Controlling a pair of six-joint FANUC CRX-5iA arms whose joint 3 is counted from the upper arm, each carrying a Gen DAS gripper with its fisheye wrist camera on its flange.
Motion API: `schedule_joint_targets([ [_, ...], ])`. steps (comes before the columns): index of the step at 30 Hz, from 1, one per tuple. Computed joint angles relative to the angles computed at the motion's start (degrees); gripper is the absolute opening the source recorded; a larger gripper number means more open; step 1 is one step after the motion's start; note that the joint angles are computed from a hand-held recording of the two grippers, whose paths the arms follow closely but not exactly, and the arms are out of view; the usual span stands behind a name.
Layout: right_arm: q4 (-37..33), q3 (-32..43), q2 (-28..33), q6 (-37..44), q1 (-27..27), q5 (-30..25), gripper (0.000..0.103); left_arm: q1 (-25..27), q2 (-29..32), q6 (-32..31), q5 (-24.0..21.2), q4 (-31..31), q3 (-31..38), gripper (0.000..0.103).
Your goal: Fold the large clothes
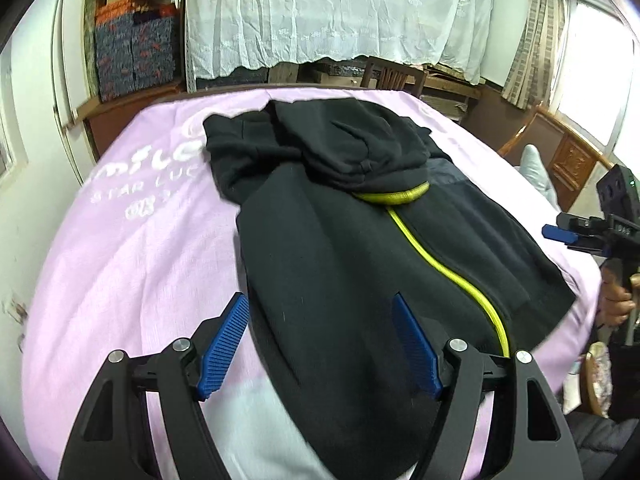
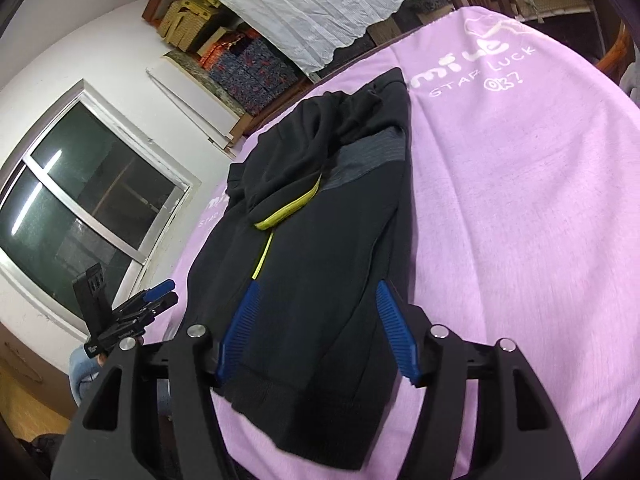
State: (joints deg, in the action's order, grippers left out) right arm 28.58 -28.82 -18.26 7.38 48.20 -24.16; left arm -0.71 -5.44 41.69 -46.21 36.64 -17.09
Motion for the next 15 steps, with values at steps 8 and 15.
schedule_joint_targets([
  [8,1.5,-2.2,-1.1,-2.5,1.1,-0.3,0.060,2.6,0.7,-1.2,-4.7,3.1,-0.9,0.074],
  [15,-6.5,0.4,1.3,2.7,-1.4,-1.1,0.060,2.5,9.9,3.8,-11.6,2.9,7.3,0.074],
])
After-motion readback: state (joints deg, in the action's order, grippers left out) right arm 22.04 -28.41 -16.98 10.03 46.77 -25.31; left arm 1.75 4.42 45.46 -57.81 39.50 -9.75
